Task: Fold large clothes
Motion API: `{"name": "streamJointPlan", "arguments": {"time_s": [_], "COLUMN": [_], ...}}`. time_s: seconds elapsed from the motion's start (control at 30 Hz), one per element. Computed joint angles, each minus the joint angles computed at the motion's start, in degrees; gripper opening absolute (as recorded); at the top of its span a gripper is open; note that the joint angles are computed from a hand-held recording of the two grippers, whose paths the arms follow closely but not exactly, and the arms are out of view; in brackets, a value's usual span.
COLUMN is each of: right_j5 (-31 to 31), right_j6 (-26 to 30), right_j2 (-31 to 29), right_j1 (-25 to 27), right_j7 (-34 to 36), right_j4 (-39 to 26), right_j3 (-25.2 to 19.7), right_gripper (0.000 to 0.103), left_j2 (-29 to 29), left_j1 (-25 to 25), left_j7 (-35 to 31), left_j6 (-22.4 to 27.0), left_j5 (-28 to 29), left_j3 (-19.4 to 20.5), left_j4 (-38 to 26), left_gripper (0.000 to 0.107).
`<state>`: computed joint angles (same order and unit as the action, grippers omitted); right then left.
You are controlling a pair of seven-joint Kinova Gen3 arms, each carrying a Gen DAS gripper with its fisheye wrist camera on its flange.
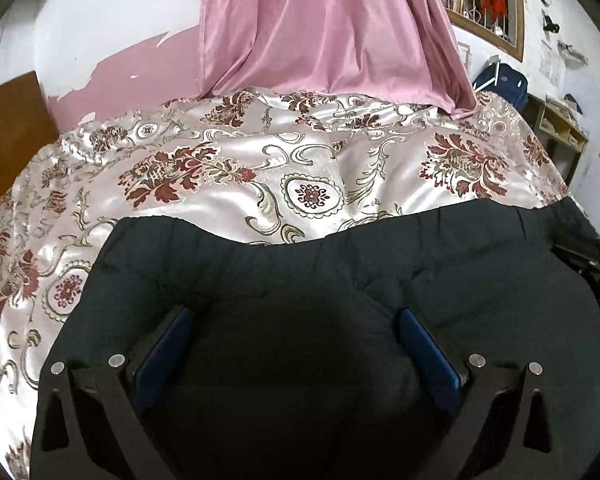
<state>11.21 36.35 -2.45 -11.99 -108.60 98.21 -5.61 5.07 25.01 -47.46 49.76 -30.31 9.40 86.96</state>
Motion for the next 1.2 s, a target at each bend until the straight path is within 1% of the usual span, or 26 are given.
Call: {"name": "streamJointPlan", "arguments": {"time_s": [0.07, 0.17, 0.23, 0.4, 0.63, 0.83, 1.1, 1.2], "right_j5": [-2.0, -3.3, -5.6, -11.2, -15.0, -17.4, -17.6, -17.4], "right_j6": [-1.4, -4.0, -5.1, -5.7, -7.4, -8.2, -8.4, -10.0], "right_j2": [-0.1, -0.3, -0.3, 0.1, 0.3, 0.4, 0.3, -0.8], "right_j1": [0.2, 0.5, 0.8, 1.5, 2.3, 2.7, 2.9, 2.9], "right_j7": [1.4, 1.9, 3.7, 8.6, 11.7, 13.7, 13.9, 13.4], "right_j4": [0.8, 2.6, 3.3, 3.6, 4.6, 5.1, 5.3, 6.6], "right_j3": [0.5, 0.7, 1.2, 2.2, 2.6, 2.8, 2.7, 2.4], "right_gripper": [0.098, 0.100, 0.101, 0.102, 0.102, 0.102, 0.102, 0.102], "left_j2": [-0.3, -0.7, -0.7, -1.2, -1.4, -1.4, -0.4, -1.0], "left_j1": [-0.4, -0.1, -0.1, -0.9, -1.4, -1.4, -0.1, 0.3], "left_j7": [0.2, 2.3, 2.9, 3.4, 4.4, 4.9, 7.3, 8.0], "left_j6": [-1.4, -2.8, -3.5, -6.0, -8.0, -8.0, -7.0, -7.4], "left_j5": [0.6, -1.0, -1.4, -0.8, -1.0, -1.4, -4.1, -5.1], "left_j3": [-0.2, 0.0, 0.1, 0.0, 0.1, 0.2, 0.2, 0.1], "left_j4": [0.9, 2.3, 2.8, 4.2, 5.5, 5.7, 5.3, 6.2], "left_gripper": [0.103, 0.103, 0.103, 0.103, 0.103, 0.103, 0.103, 0.103]}}
